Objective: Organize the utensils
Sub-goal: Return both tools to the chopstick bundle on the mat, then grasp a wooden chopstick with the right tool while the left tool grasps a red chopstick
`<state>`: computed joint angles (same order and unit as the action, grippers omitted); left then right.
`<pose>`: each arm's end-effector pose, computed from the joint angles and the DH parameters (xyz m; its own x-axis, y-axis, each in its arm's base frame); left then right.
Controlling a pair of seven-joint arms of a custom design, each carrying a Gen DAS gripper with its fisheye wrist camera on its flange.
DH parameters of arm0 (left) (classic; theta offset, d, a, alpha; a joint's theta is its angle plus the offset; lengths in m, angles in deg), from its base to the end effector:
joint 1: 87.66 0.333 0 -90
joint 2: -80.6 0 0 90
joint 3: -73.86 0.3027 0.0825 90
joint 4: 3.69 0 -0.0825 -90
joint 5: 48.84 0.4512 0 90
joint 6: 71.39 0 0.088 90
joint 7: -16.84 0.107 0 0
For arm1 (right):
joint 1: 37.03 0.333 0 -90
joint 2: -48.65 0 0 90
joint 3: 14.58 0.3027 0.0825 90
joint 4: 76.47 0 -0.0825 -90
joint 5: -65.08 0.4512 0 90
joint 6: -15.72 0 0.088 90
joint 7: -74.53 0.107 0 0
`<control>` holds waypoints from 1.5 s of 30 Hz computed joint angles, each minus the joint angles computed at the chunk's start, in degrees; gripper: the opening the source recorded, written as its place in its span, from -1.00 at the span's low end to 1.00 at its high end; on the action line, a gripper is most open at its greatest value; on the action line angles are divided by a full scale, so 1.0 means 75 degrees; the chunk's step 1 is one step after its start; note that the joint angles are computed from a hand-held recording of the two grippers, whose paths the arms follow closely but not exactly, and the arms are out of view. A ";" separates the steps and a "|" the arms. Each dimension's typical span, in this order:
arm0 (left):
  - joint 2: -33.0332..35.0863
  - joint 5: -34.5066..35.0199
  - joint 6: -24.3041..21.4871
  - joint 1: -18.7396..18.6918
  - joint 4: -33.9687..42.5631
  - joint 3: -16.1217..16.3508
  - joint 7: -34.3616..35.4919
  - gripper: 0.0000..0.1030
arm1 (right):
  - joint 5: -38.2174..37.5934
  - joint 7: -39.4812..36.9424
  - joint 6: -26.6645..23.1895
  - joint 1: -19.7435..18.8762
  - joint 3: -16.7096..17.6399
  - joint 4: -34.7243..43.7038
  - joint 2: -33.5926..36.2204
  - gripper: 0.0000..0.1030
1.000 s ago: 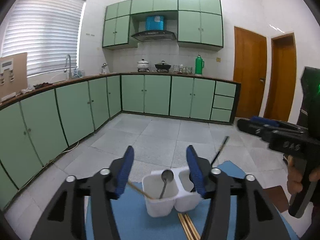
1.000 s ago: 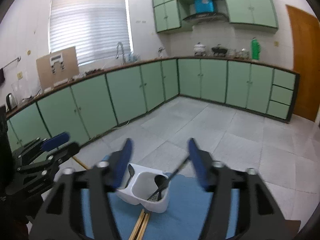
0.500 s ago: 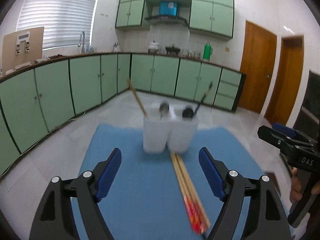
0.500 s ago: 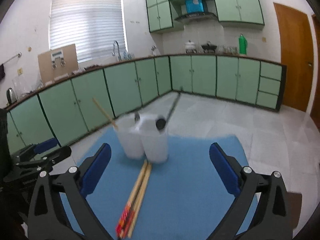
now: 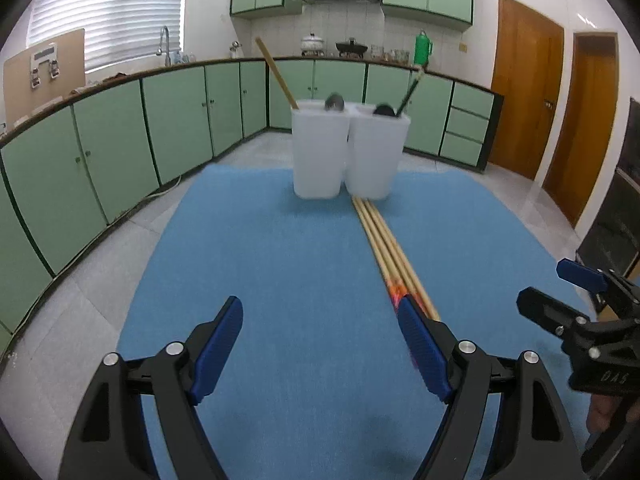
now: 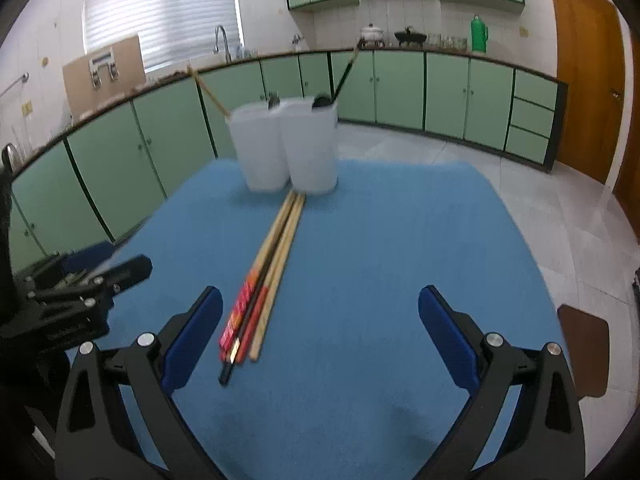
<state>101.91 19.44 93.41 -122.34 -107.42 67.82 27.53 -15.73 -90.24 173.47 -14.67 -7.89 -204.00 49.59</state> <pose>0.5144 -0.5053 0.3416 -0.3748 -0.9264 0.0352 -0.6047 0.2155 -0.7668 0.5047 0.3265 0.3411 -0.0610 -0.9942 -0.0891 -0.6208 0.1077 -0.7765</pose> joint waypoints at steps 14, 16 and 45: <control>0.0190 -0.1584 -0.0411 -0.0004 -0.0238 -0.0128 0.1547 0.52 | 0.1657 -0.1435 0.0549 0.0323 -0.0228 0.0253 0.0839 0.26; 0.0199 -0.1661 -0.0373 -0.0022 -0.0259 -0.0092 0.1569 0.52 | 0.1840 -0.1638 0.0540 0.0387 -0.0275 0.0269 0.0876 0.22; 0.0547 -0.3495 -0.0078 0.0020 -0.0037 -0.0374 0.3230 0.53 | 0.3142 -0.3066 0.0675 0.0775 -0.0742 0.0430 0.1116 -0.87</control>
<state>106.01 -6.77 92.82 -122.19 -107.70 65.01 51.75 7.84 -113.24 178.54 -8.85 -13.45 -200.78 57.96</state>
